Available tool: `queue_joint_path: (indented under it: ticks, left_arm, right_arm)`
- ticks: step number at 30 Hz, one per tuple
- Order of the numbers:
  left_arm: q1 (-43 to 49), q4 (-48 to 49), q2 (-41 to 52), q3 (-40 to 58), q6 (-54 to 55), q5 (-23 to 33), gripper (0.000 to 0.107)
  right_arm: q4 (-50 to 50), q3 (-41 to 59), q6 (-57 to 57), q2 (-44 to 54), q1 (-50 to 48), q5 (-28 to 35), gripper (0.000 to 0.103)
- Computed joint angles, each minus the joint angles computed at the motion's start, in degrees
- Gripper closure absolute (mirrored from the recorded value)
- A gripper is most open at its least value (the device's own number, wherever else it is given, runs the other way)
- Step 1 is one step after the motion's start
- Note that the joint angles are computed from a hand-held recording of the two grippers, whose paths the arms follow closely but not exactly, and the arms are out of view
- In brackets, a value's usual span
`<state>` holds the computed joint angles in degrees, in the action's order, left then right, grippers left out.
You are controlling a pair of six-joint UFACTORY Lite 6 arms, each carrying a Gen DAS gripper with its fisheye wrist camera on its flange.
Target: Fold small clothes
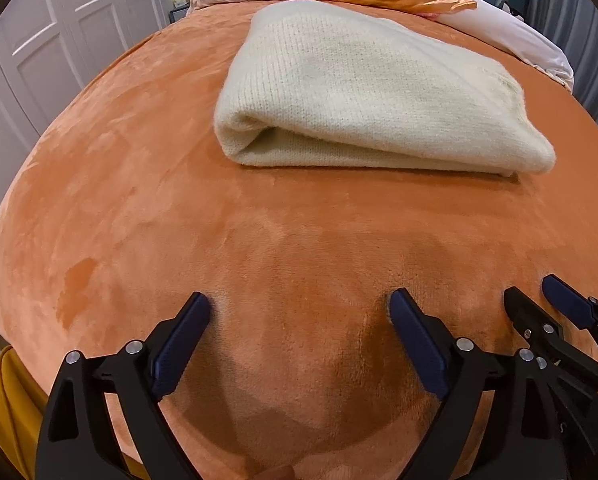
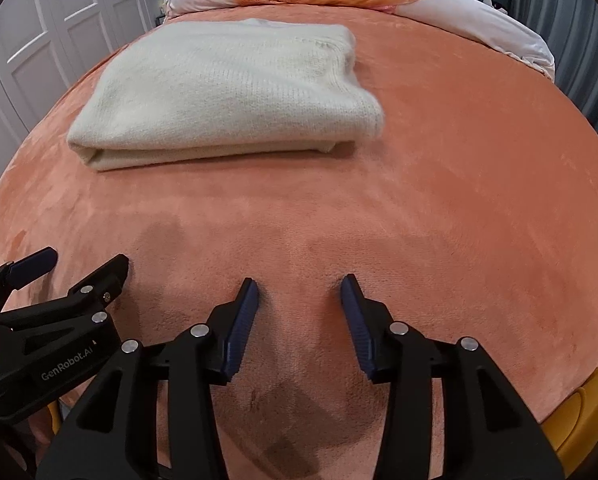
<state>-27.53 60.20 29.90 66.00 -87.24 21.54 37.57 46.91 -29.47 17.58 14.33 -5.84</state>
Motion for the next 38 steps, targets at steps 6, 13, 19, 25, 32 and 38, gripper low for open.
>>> queue_joint_path:
  ticks: [6, 13, 19, 25, 32, 38]
  left_arm:
    - [-0.2, 0.34, 0.25, 0.05, -0.71, 0.11, 0.015]
    - [-0.08, -0.63, 0.25, 0.1, 0.23, 0.06, 0.015]
    - [0.21, -1.85, 0.56, 0.72, 1.83, 0.31, 0.015]
    - [0.39, -2.11, 0.93, 1.14, 2.31, 0.42, 0.015]
    - [0.49, -8.4, 1.88, 3.43, 8.53, 1.71, 0.015]
    - [0.61, -9.24, 2.04, 3.68, 9.47, 1.82, 0.015]
  right_arm:
    - [2.31, 0.5, -1.81, 0.99, 0.66, -1.12, 0.06]
    - [5.49, 0.71, -4.04, 1.04, 1.18, -1.1, 0.06]
    - [3.89, 1.39, -3.31, 1.54, 0.24, -0.55, 0.06]
    - [8.53, 1.97, -7.85, 1.75, 0.3, -0.07, 0.06]
    - [16.66, 2.7, -15.97, 2.04, 0.3, 0.5, 0.06]
    - [20.7, 2.61, -19.23, 2.04, 1.05, 0.02, 0.06]
